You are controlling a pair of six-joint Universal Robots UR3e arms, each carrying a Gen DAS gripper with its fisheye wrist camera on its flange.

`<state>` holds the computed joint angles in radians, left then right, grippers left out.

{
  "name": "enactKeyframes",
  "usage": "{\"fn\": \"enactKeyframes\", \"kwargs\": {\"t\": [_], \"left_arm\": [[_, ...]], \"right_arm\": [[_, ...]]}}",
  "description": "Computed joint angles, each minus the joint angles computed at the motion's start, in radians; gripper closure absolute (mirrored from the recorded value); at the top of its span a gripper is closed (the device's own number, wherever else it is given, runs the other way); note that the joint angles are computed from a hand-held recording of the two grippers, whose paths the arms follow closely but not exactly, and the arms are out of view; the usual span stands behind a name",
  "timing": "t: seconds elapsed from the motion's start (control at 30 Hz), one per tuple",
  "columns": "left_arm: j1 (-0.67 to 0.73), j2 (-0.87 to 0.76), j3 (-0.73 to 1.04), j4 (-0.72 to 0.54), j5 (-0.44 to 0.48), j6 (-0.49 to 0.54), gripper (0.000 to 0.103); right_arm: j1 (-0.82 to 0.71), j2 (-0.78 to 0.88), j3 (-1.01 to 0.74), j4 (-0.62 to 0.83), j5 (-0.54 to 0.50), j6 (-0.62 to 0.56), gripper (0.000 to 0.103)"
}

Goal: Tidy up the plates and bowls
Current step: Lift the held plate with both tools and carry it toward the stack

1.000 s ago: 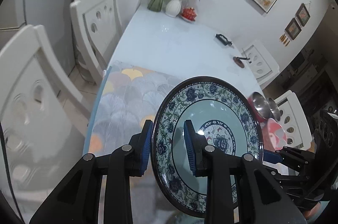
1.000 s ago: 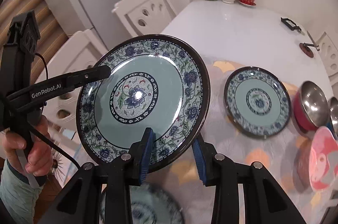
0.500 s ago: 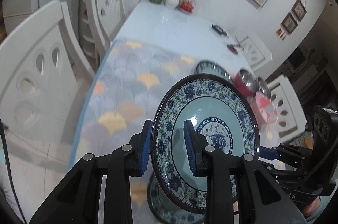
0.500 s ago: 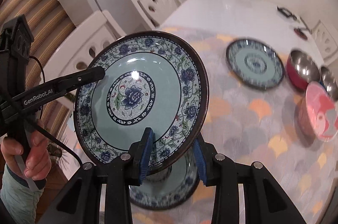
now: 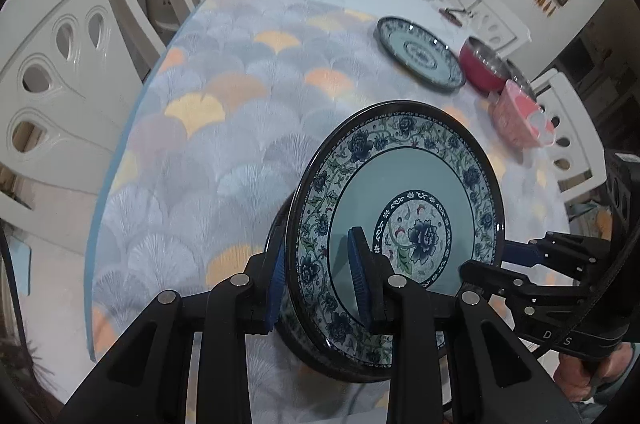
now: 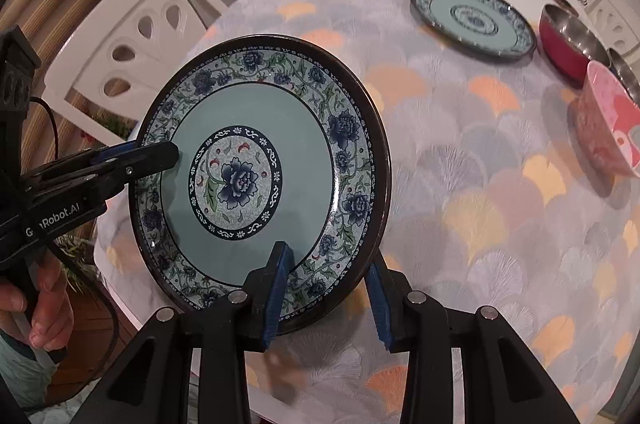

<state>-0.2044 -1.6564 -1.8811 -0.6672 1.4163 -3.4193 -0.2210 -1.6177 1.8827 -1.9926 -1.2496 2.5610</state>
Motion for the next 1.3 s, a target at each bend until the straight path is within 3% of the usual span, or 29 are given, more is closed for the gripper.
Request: {"fn": "enactKeyframes", "kwargs": {"t": [0.7,1.17,1.3], "left_arm": [[-0.018,-0.056,0.0,0.004,0.032,-0.009,0.077],[0.031,0.028,-0.049,-0.069,-0.042,0.009,0.075],[0.031,0.072,-0.059,-0.105,-0.003,0.009,0.074]], "right_arm": [[0.034,0.097,-0.04,-0.004,-0.044,0.023,0.066],[0.052,0.124,-0.071,0.033,-0.059,-0.003,0.066],[0.05,0.09,-0.048,0.011,-0.064,-0.028,0.066]]}}
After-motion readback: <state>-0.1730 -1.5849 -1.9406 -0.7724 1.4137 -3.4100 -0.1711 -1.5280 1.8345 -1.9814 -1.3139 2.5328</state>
